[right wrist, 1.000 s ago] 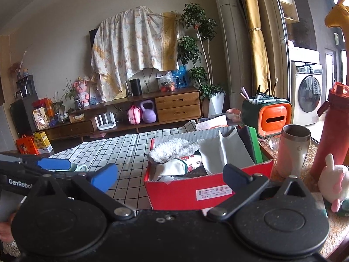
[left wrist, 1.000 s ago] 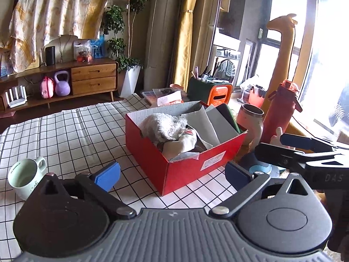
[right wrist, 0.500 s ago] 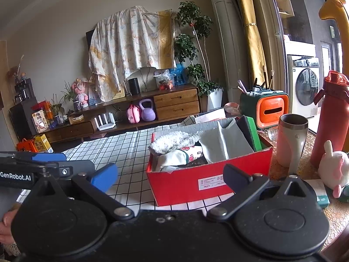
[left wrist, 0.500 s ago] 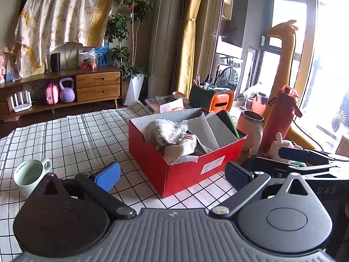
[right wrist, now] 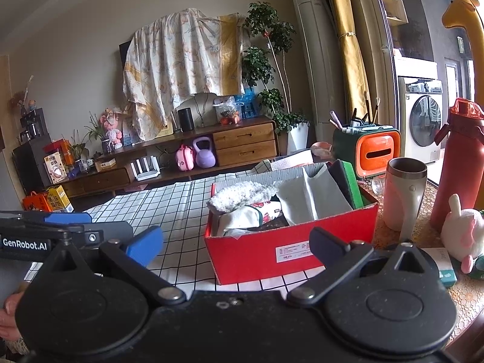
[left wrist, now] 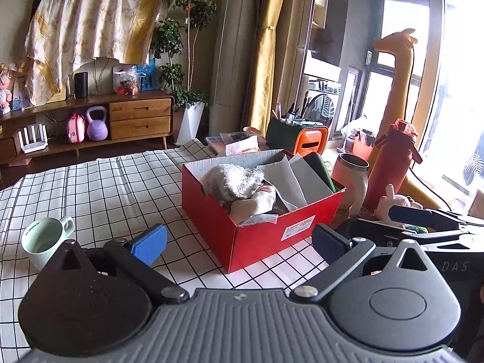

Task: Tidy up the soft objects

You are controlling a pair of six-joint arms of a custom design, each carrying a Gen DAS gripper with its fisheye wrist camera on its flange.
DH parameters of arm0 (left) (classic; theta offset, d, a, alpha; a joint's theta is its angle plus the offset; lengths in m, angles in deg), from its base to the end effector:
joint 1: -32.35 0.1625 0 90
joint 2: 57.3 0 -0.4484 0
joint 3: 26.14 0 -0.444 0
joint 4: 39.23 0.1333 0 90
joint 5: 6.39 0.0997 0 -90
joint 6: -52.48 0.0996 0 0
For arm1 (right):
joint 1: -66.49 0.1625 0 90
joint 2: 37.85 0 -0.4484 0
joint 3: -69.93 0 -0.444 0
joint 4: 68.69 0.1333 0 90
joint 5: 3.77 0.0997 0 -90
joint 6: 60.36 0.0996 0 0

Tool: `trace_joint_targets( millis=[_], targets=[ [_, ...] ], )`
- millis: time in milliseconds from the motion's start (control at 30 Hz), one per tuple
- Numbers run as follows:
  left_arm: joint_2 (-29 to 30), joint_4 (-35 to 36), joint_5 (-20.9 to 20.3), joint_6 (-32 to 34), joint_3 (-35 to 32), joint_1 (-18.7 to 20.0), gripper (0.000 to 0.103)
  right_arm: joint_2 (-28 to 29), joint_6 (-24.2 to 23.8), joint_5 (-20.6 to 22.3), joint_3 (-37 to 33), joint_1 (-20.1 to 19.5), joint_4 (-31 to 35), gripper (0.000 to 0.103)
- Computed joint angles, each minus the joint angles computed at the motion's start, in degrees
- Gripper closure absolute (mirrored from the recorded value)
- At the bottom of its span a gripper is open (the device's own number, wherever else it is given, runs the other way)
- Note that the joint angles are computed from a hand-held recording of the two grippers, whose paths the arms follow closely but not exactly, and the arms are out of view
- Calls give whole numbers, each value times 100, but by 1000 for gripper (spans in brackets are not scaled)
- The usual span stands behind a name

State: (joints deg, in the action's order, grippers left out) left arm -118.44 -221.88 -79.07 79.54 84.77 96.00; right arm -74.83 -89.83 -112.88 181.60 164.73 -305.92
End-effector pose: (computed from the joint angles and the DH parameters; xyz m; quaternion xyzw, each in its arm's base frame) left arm -0.1385 -0.6467 0.2144 0.3644 0.8468 -0.3605 0.1424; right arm 0.1849 -0.5746 0.0709 0.1640 -0.7841 0.5487 0.2390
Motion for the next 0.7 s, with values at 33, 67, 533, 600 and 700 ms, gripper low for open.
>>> trace_joint_targets(
  millis=[33, 67, 533, 600, 700],
  targets=[
    [-2, 2, 3, -4, 3, 2, 0, 0, 0, 0, 0, 0, 0, 0],
    [-2, 3, 13, -8, 3, 3, 0, -2, 2, 2, 2, 1, 3, 0],
    [-10, -11, 87, -51, 31, -1, 0, 19, -5, 80, -13, -27, 66, 0],
    [-20, -6, 84, -54, 43, 0, 0, 18, -7, 78, -13, -27, 66, 0],
    [-14, -24, 84, -47, 45, -1, 0, 10, 14, 90, -7, -31, 83, 0]
  ],
)
